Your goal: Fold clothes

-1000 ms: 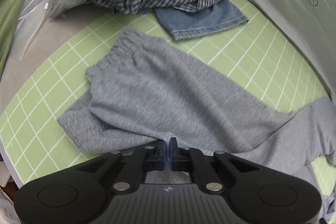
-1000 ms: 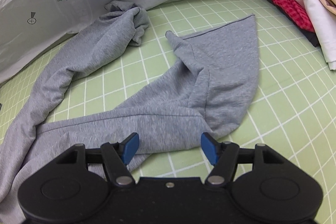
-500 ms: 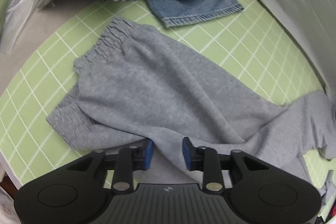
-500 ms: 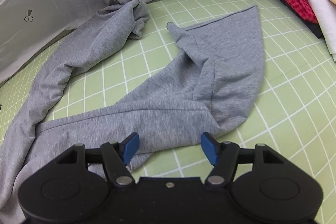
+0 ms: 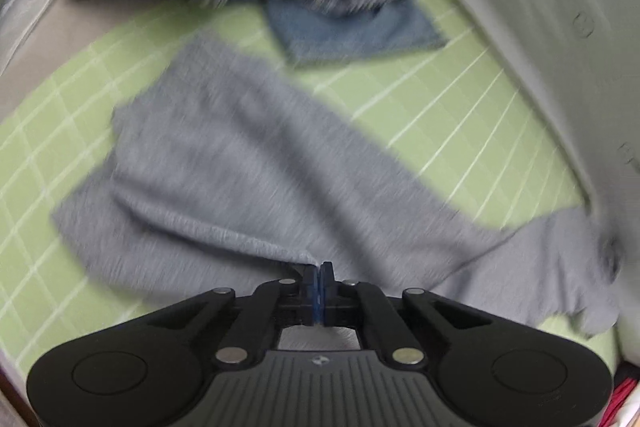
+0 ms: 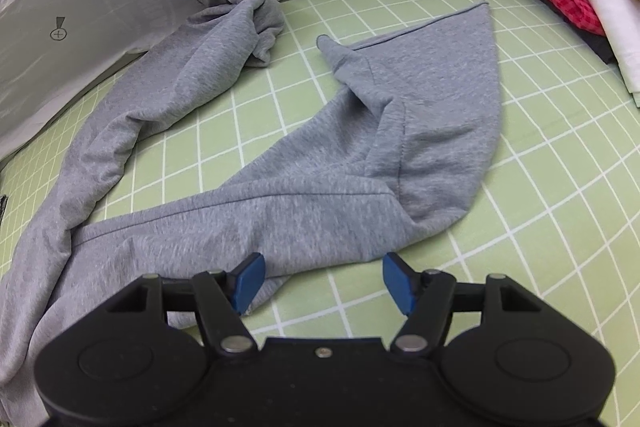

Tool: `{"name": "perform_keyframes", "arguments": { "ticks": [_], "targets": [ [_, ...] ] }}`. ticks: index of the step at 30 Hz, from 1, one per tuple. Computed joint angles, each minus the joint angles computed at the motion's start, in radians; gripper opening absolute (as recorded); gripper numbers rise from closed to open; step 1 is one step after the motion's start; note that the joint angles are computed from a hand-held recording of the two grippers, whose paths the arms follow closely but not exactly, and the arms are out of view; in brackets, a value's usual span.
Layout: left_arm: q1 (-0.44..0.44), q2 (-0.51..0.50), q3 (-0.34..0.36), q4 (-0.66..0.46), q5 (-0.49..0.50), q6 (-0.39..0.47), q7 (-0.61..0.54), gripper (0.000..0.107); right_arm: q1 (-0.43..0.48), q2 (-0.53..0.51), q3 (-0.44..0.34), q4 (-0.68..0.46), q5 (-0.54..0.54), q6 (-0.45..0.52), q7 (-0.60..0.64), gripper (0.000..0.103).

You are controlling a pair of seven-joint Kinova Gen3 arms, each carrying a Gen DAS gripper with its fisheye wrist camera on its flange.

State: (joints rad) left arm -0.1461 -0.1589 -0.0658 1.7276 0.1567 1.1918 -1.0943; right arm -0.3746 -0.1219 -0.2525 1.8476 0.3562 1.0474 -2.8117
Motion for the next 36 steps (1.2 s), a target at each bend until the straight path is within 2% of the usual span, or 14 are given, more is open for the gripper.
{"name": "perform_keyframes", "arguments": {
  "ticks": [5, 9, 10, 11, 12, 13, 17, 22, 28, 30, 31, 32, 34, 36],
  "targets": [
    [0.008, 0.094, 0.011, -0.187, -0.017, -0.166, -0.063, 0.0, 0.005, 0.005, 0.003, -0.01, 0.018, -0.003, -0.005, 0.066],
    [0.01, 0.121, 0.068, -0.285, -0.12, -0.329, 0.051, 0.007, 0.004, -0.001, -0.011, -0.016, 0.067, 0.005, -0.035, 0.066],
    [0.034, 0.119, 0.067, -0.273, -0.161, -0.37, 0.084, 0.025, 0.003, -0.003, -0.015, -0.016, 0.081, 0.009, -0.046, 0.066],
    [0.041, 0.108, 0.08, -0.26, -0.201, -0.396, 0.103, 0.05, 0.002, -0.006, -0.021, -0.015, 0.094, 0.014, -0.061, 0.066],
    [0.053, 0.106, 0.091, -0.243, -0.236, -0.405, 0.108, 0.06, 0.002, -0.007, -0.025, -0.014, 0.104, 0.021, -0.076, 0.067],
    [0.071, 0.107, 0.095, -0.223, -0.255, -0.399, 0.095, 0.065, 0.001, -0.007, -0.028, -0.013, 0.114, 0.027, -0.092, 0.067],
    [0.116, 0.089, 0.107, -0.148, -0.244, -0.256, 0.037, 0.065, 0.001, -0.003, -0.031, -0.001, 0.14, 0.053, -0.163, 0.073],
    [0.142, 0.035, 0.118, -0.035, -0.19, -0.094, 0.09, 0.065, 0.018, -0.013, -0.018, 0.035, 0.183, 0.041, -0.245, 0.078],
    [0.159, -0.013, 0.135, 0.033, -0.208, 0.037, 0.165, 0.066, 0.052, 0.064, -0.058, -0.008, 0.303, 0.071, -0.08, 0.079],
    [0.155, -0.038, 0.126, 0.04, -0.194, 0.057, 0.169, 0.066, -0.014, 0.095, 0.012, -0.023, 0.317, 0.066, 0.001, 0.072],
    [0.153, -0.048, 0.126, 0.041, -0.193, 0.06, 0.174, 0.066, -0.032, 0.1, 0.045, -0.025, 0.303, 0.046, 0.042, 0.059],
    [0.152, -0.054, 0.129, 0.042, -0.193, 0.057, 0.178, 0.066, -0.033, 0.1, 0.061, -0.024, 0.281, 0.026, 0.075, 0.036],
    [0.151, -0.064, 0.137, 0.046, -0.195, 0.043, 0.186, 0.067, -0.015, 0.09, 0.061, -0.014, 0.257, 0.006, 0.092, 0.006],
    [0.153, -0.072, 0.141, 0.05, -0.195, 0.031, 0.188, 0.067, 0.044, 0.062, -0.013, 0.006, 0.274, 0.016, 0.043, 0.003]
  ]
}}
